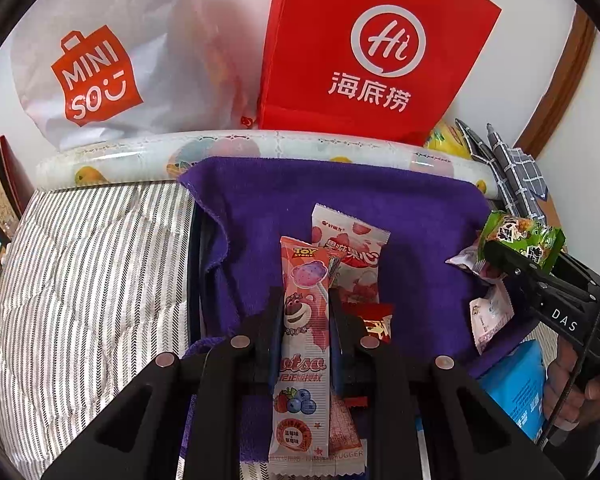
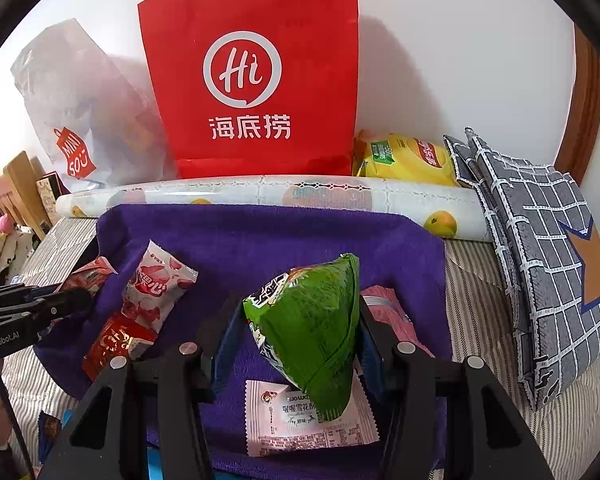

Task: Organize snacks
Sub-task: 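Carry the Lotso packet over the towel with the left tool while the right tool carries the green bag, then open both tools to drop the Lotso packet and green bag onto the towel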

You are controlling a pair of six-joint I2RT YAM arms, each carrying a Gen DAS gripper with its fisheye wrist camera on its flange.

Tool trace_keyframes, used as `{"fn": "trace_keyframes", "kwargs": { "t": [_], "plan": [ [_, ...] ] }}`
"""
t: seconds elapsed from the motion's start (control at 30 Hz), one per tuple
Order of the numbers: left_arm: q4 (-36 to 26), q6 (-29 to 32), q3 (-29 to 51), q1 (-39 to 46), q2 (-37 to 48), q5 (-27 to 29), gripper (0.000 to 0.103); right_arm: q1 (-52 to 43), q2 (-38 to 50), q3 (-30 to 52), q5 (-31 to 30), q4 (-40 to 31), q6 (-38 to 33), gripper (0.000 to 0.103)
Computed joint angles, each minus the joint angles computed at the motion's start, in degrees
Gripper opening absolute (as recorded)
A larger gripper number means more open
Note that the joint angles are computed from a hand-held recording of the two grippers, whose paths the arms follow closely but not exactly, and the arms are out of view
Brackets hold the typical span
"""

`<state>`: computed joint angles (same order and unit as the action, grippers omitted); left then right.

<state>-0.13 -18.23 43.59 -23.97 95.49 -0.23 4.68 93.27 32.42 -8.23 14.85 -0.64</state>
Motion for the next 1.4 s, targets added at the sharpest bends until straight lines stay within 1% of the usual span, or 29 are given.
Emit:
{"fn": "trace_keyframes", "kwargs": {
  "t": [0.4, 0.57, 0.6, 0.63, 0.73, 0.83, 0.93, 1.0, 1.17, 1.3, 1.4],
  "plan": [
    [-0.9, 0.0, 0.5, -0.5, -0.1, 0.2, 0.021, -0.3, 0.0, 0.1, -0.7, -0.2, 0.4, 0.051],
    [-2.0, 0.4, 0.8, -0.4, -0.4, 1.3, 0.021, -0.9, -1.0, -0.4, -1.8, 0.0, 0.7, 0.053],
    [-2.3, 0.6, 0.9, -0.3, -0.5, 1.8, 0.023, -1.1, -1.2, -0.5, -2.1, 0.0, 0.9, 0.056],
    [-2.8, 0.8, 1.1, -0.2, -0.7, 2.5, 0.027, -1.3, -1.5, -0.7, -2.1, 0.2, 1.2, 0.059],
    [-3.2, 0.4, 0.8, 0.0, -1.9, 3.5, 0.034, -1.1, -3.7, -2.0, -0.7, 0.8, 2.5, 0.061],
    [-4.2, 0.2, 0.6, -0.3, -3.5, 3.3, 0.038, -0.1, -7.9, -4.3, 2.0, 1.0, 3.6, 0.066],
    [-4.8, 0.2, -0.8, -0.7, -6.4, 3.8, 0.04, 0.8, -13.7, -7.2, 2.8, -0.2, 4.5, 0.069],
    [-4.9, 0.5, -2.5, -1.1, -9.2, 3.2, 0.043, 1.9, -17.5, -9.1, 3.9, -1.4, 5.5, 0.07],
    [-5.7, 0.9, -8.1, -0.5, -16.6, 4.0, 0.048, 8.4, -28.8, -13.1, 9.3, -9.0, 7.2, 0.07],
    [-8.7, 2.0, -12.5, 0.0, -24.0, 3.4, 0.048, 17.4, -39.2, -16.0, 15.9, -16.9, 9.0, 0.07],
    [-11.9, 2.6, -15.8, 0.0, -30.8, 2.6, 0.049, 22.3, -46.4, -17.3, 17.7, -24.2, 11.9, 0.07]
  ]
}}
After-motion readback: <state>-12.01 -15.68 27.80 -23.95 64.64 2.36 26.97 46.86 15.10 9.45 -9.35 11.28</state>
